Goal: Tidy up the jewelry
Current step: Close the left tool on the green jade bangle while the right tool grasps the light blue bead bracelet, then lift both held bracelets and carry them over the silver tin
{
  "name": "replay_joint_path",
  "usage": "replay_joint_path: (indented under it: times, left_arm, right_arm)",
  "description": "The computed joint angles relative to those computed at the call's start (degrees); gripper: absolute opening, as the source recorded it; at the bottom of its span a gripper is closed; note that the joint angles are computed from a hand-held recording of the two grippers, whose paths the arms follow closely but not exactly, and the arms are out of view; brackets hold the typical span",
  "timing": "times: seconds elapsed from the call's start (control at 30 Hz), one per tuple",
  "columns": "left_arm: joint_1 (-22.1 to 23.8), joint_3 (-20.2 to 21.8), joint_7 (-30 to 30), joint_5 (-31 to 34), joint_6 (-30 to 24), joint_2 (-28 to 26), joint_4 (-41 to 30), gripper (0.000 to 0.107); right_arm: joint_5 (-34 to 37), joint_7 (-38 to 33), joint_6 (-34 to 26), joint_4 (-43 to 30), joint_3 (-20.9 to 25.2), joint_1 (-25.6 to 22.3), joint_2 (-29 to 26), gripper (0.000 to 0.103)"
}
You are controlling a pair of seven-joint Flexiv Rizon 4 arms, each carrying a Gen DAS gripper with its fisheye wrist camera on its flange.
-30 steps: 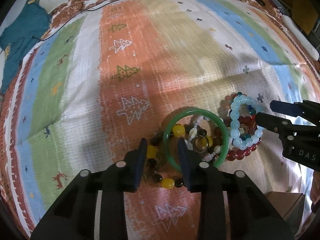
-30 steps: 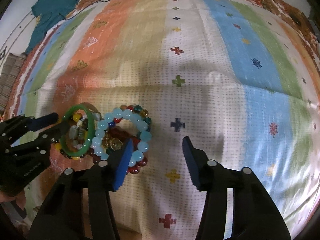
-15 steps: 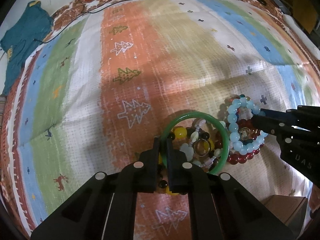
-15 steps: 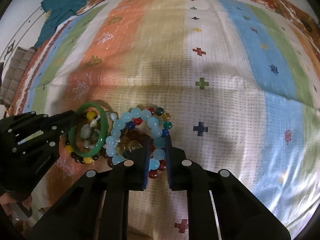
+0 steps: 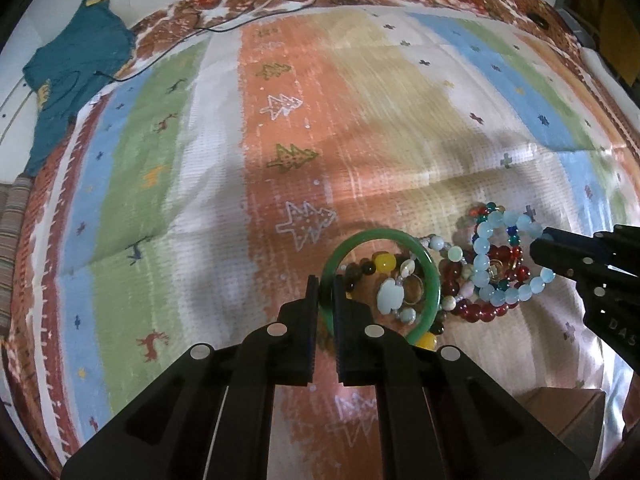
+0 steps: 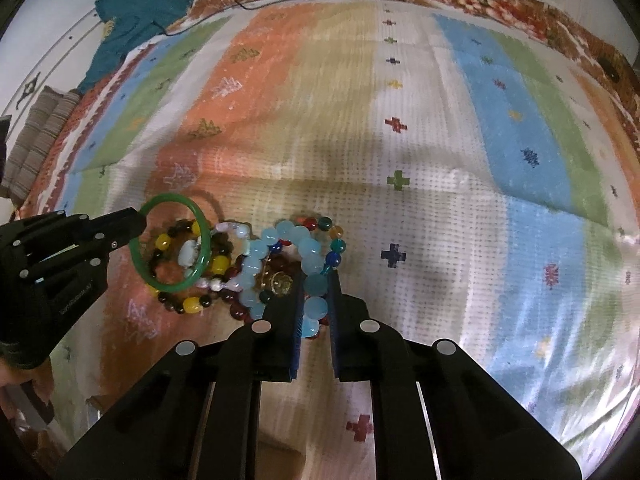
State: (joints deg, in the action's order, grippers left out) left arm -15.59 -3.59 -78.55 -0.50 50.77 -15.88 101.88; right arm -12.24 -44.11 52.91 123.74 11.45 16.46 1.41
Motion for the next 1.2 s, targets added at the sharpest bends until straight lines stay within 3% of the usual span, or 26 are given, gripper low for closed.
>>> replay_joint_path:
  times: [0.57, 0.97, 1.2]
  left_arm:
    - [-0.1, -0.4, -0.8, -0.5, 0.4, 6.2, 3.7, 0.006]
    - [0.1, -1.2, 1.8, -6.1, 3.7, 12.9, 9.1, 0.007]
    - [-0.2, -1.1, 3.5, -8.9, 6.0, 16.5, 12.3, 0.007]
  right_arm:
    - [-7.2, 5.0, -1.1, 3.1, 1.7, -0.3, 6.3, 0.012]
    - [-15.2, 10.1, 4.0, 6.7, 3.7, -1.9, 11.4, 0.012]
    - [-18.9, 12.9, 2.3, 7.4, 5.2, -2.2, 13.7, 0.012]
